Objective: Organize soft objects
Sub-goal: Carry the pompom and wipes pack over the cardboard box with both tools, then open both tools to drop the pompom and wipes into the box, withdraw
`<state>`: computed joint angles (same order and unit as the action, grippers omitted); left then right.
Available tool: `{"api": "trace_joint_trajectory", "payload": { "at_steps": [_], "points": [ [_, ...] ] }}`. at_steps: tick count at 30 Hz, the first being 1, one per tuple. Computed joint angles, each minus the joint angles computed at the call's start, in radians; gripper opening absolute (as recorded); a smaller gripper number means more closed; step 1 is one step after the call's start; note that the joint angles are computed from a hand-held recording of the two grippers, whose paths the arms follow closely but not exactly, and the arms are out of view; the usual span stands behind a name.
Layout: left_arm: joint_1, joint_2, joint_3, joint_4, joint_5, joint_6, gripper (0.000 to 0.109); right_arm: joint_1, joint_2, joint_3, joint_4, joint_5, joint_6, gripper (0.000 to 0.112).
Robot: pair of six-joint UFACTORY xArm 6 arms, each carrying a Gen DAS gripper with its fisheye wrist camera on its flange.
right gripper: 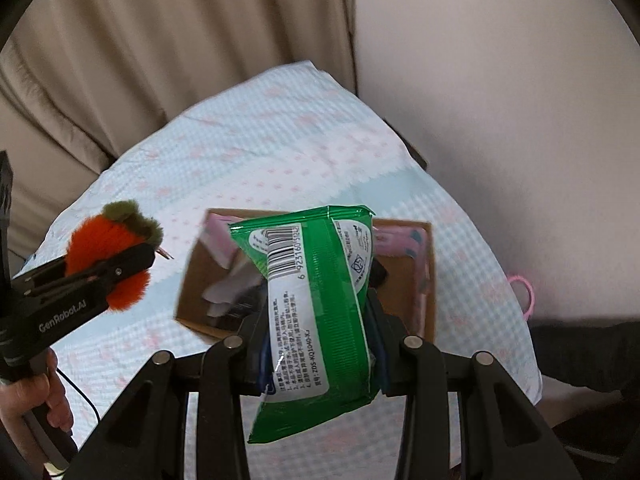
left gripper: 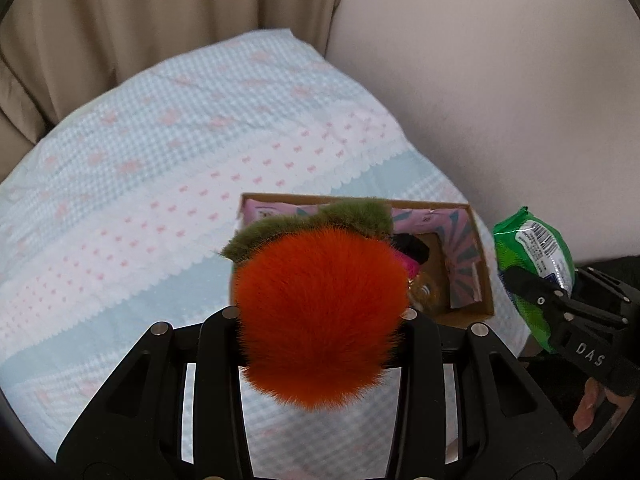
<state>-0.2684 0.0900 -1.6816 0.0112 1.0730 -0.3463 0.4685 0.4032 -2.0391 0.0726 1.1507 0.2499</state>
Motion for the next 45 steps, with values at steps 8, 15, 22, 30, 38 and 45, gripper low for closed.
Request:
{"api": "trace_joint_trajectory", "payload": {
  "at_steps": [8, 15, 22, 30, 38, 45],
  "points": [
    [0.001, 0.216, -0.182, 0.01, 0.096, -0.043, 0.034, -0.075, 0.18, -0.178, 0.102, 0.099, -0.043, 0.036],
    [-0.009, 0.329, -0.304, 0.041, 0.155, -0.049, 0.043, -0.092, 0.275, -0.264, 0.124, 0.144, -0.04, 0.037],
    [-0.008, 0.343, -0.311, 0.033, 0.144, -0.032, 0.103, -0.1, 0.376, -0.409, 0.086, 0.238, -0.017, 0.091],
    [0.003, 0.281, -0.232, -0.003, 0.127, -0.025, 0.103, -0.091, 0.279, -0.269, 0.067, 0.176, -0.019, 0.097],
    [0.006, 0.139, -0.183, 0.024, 0.129, -0.008, 0.103, -0.048, 0.174, -0.23, 0.021, 0.167, 0.039, 0.097],
    [0.011, -0.063, -0.169, 0.084, 0.16, -0.019, 0.103, 0.018, 0.08, -0.314, -0.071, 0.194, 0.098, 0.097]
  ]
}}
